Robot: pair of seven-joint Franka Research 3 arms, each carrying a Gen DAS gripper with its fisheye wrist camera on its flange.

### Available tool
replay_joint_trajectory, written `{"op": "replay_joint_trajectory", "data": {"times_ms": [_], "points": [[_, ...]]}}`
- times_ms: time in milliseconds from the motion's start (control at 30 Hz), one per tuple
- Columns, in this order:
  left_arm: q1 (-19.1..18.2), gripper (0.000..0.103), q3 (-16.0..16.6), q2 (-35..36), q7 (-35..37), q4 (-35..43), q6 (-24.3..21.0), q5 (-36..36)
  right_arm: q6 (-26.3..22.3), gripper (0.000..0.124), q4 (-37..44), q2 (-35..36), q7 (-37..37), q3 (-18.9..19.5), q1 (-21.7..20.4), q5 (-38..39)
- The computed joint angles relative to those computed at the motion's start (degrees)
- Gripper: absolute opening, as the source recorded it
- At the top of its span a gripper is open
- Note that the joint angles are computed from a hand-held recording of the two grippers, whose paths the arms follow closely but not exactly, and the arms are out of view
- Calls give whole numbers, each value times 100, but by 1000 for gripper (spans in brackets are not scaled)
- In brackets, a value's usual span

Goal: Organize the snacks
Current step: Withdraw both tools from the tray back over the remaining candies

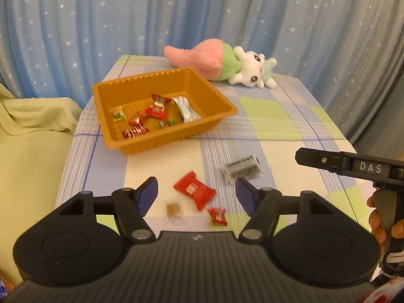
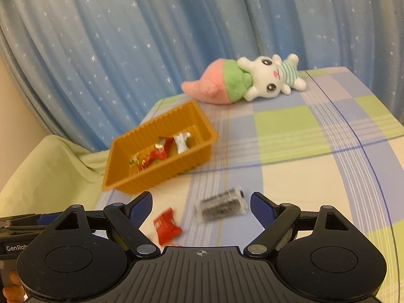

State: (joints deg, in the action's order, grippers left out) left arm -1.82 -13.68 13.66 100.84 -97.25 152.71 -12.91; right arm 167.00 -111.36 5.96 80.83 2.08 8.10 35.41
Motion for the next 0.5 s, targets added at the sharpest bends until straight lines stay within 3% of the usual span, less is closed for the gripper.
{"op": "replay_joint_trajectory", "data": {"times_ms": [500], "points": [[-152,65,100,-496,-120,-868,49,83,-170,84,-765,-537,-253,-82,104,51]]}}
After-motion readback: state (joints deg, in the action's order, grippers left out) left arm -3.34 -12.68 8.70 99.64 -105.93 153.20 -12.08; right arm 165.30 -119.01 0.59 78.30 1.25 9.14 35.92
